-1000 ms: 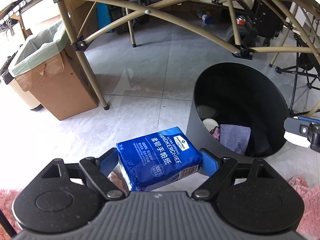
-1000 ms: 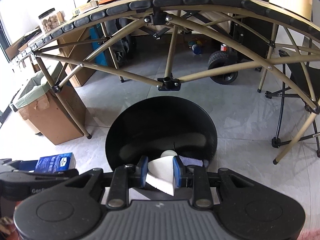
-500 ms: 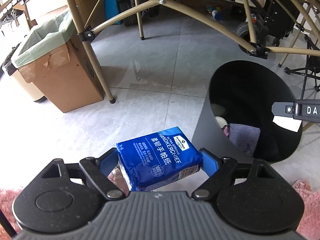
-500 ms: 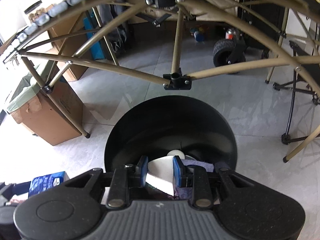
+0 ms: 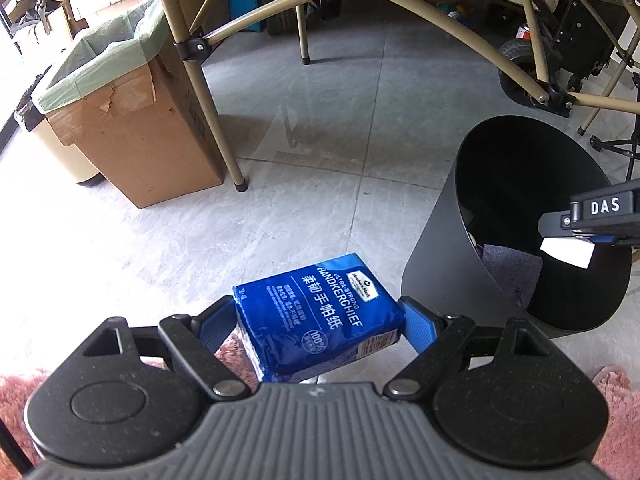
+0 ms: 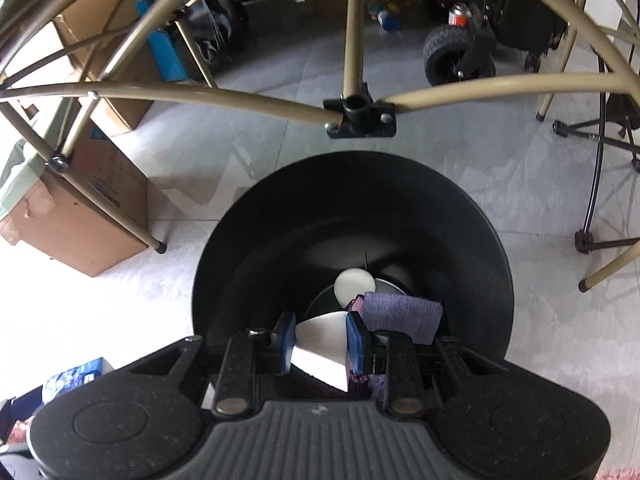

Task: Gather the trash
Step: 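Open the right tool over the bin to drop the white tissue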

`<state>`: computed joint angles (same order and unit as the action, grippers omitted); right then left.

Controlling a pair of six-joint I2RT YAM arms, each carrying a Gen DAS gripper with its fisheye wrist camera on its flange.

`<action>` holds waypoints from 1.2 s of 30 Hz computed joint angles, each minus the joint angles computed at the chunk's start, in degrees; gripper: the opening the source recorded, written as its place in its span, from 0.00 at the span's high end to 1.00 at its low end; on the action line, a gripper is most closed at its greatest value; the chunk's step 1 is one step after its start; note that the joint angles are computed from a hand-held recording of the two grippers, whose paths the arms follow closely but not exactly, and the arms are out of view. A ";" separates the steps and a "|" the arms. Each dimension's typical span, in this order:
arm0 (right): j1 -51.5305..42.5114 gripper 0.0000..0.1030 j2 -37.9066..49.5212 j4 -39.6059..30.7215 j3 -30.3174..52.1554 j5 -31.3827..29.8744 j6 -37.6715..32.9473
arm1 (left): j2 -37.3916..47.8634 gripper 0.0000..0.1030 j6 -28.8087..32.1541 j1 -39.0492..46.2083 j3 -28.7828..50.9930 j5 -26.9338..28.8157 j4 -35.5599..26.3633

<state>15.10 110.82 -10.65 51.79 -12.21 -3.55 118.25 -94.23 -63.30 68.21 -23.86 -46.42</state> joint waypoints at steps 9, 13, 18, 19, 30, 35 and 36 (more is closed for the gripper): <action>0.87 0.73 4.46 -2.78 3.77 0.90 0.95 | 0.40 0.15 1.05 0.70 -0.05 0.66 1.00; 1.18 0.65 5.54 -3.99 5.09 0.92 0.72 | 0.41 0.15 1.27 0.83 -0.20 0.82 1.37; 1.78 0.26 6.19 -5.21 6.01 1.79 0.99 | 0.64 0.15 1.18 1.01 -0.19 1.19 1.33; 1.88 0.14 6.27 -5.34 6.13 2.04 0.97 | 0.61 0.15 1.19 1.01 -0.18 1.16 1.28; 1.89 0.00 7.28 -6.71 7.02 2.13 0.80 | 0.67 0.15 1.06 0.69 0.13 0.88 1.00; 1.74 0.00 5.95 -5.94 5.83 1.65 0.47 | 0.56 0.15 0.91 0.42 0.32 0.59 0.78; 1.72 0.00 5.74 -5.90 5.67 1.58 0.38 | 0.51 0.15 0.86 0.33 0.32 0.47 0.70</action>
